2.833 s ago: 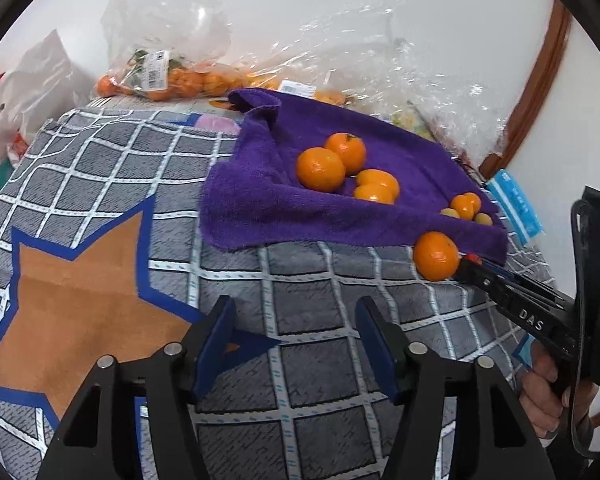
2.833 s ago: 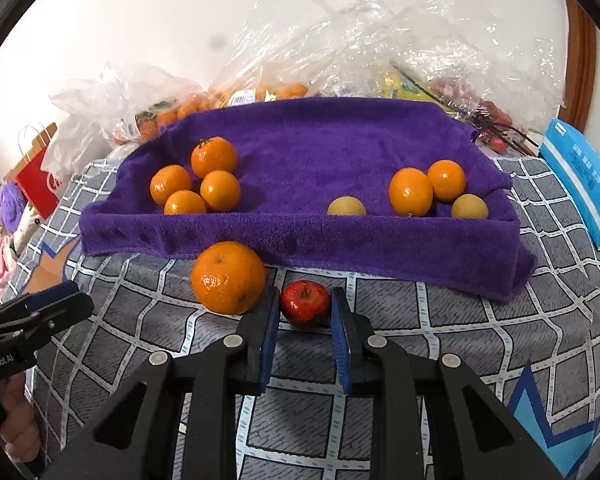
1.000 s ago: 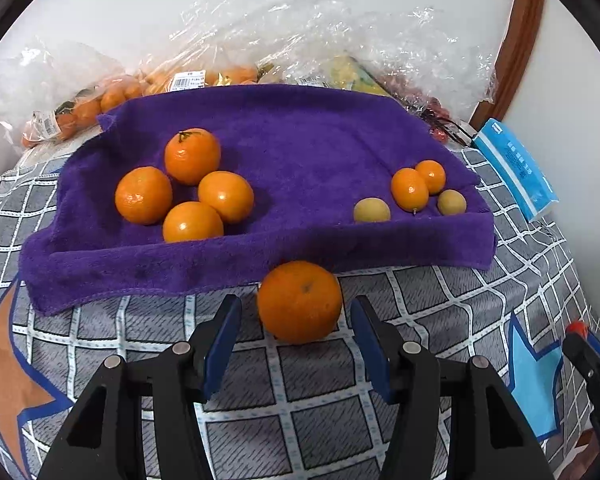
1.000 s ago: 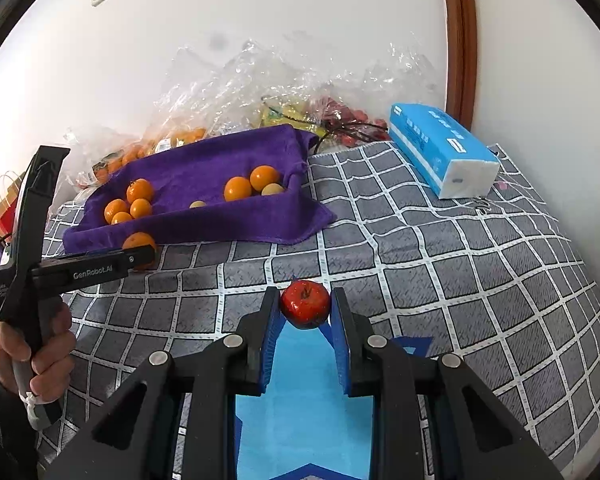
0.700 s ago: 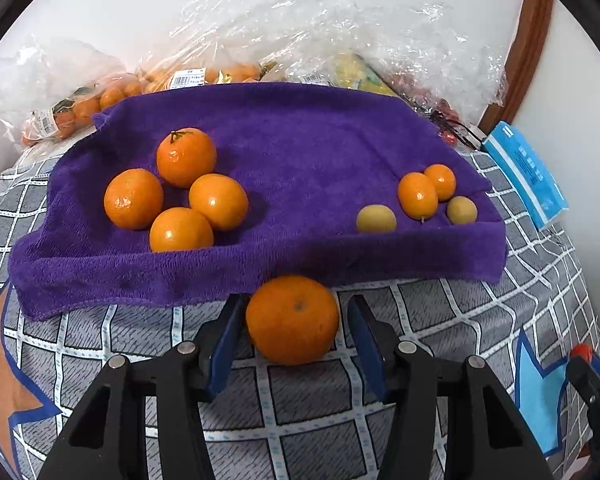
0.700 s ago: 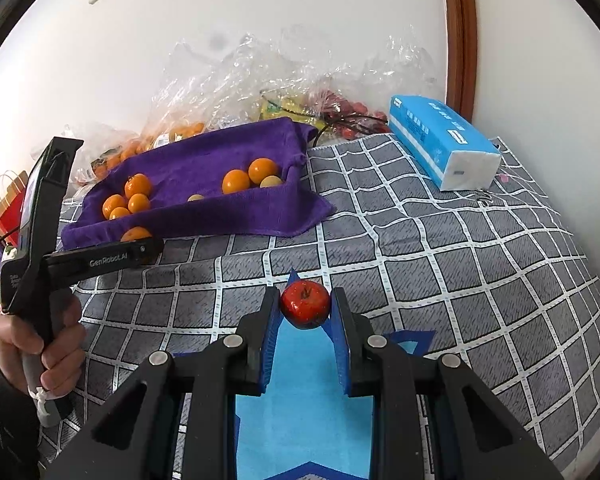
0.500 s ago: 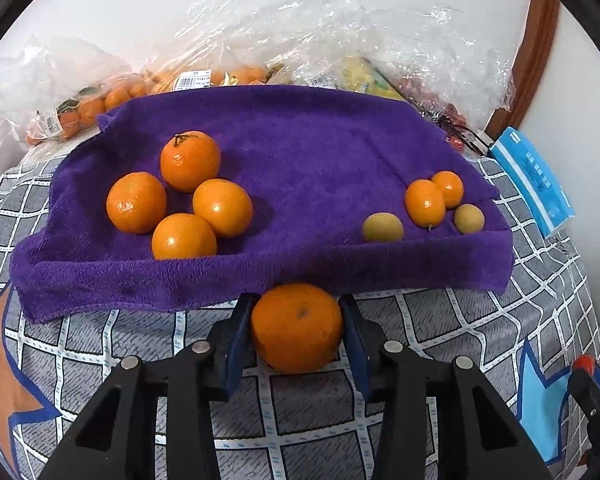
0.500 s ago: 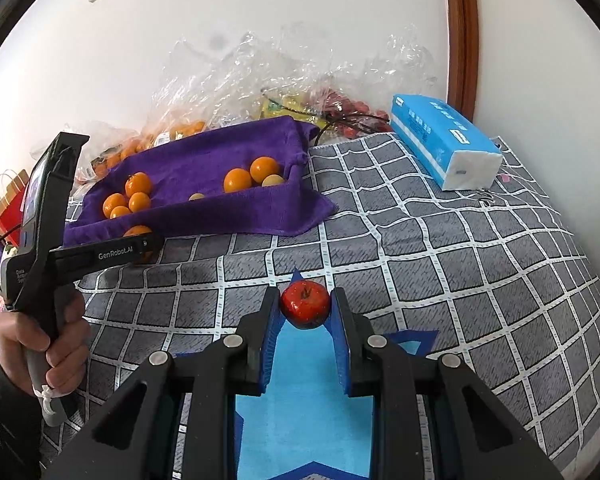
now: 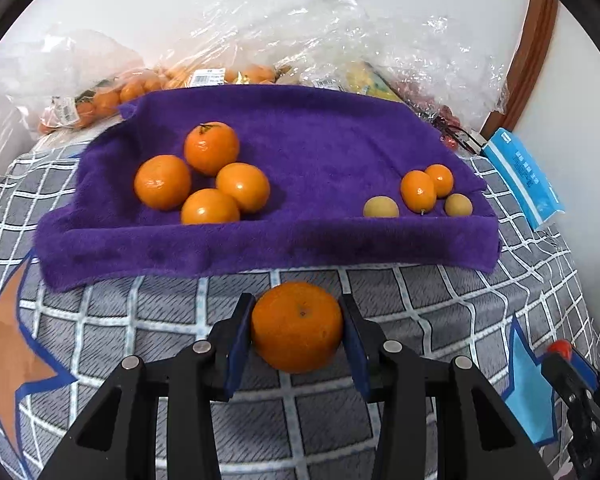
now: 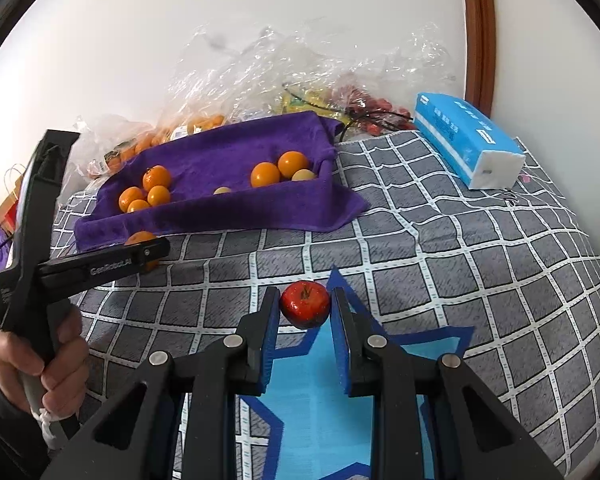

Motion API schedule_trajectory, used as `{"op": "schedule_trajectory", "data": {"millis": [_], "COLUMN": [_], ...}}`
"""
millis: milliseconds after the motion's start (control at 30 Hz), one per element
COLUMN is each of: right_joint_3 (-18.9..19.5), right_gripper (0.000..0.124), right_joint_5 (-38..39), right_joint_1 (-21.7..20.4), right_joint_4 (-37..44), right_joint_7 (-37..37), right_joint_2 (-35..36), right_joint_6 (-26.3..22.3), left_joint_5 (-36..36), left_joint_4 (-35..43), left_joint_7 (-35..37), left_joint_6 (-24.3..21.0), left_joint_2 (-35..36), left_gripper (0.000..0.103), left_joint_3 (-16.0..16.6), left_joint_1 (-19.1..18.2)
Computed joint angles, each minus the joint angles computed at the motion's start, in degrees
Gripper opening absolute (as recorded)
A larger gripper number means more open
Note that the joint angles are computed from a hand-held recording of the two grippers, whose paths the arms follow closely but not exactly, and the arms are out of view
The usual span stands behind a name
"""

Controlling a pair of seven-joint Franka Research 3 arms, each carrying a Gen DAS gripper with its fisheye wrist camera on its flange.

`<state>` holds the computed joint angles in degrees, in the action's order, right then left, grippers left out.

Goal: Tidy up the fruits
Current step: 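Carry the red apple and large orange over the purple towel with both tools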

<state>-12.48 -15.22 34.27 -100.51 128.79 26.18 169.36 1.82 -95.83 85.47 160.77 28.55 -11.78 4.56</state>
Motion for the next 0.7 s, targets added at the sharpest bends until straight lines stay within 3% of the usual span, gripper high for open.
{"op": "schedule_trajectory", "data": {"millis": [433, 700], "right_joint_3": [-2.7, -0.7], "right_gripper": [0.025, 0.025], "right_joint_5": [-6.2, -11.6], "right_joint_1": [3.7, 2.5], "right_joint_4": [0.3, 1.4], "right_joint_7": [5.1, 9.2], "right_joint_2": [-2.5, -5.0], "right_joint_6": [-1.3, -2.6], "left_joint_5": [-3.9, -8.8], "left_joint_4": [-10.0, -15.3], "left_joint_7": [2.6, 6.3], "left_joint_6": [3.7, 4.0], "left_joint_2": [-8.7, -14.8], "left_gripper": [0.04, 0.04], "left_joint_3": [-1.1, -1.1], "left_joint_1": [3.0, 3.8]}}
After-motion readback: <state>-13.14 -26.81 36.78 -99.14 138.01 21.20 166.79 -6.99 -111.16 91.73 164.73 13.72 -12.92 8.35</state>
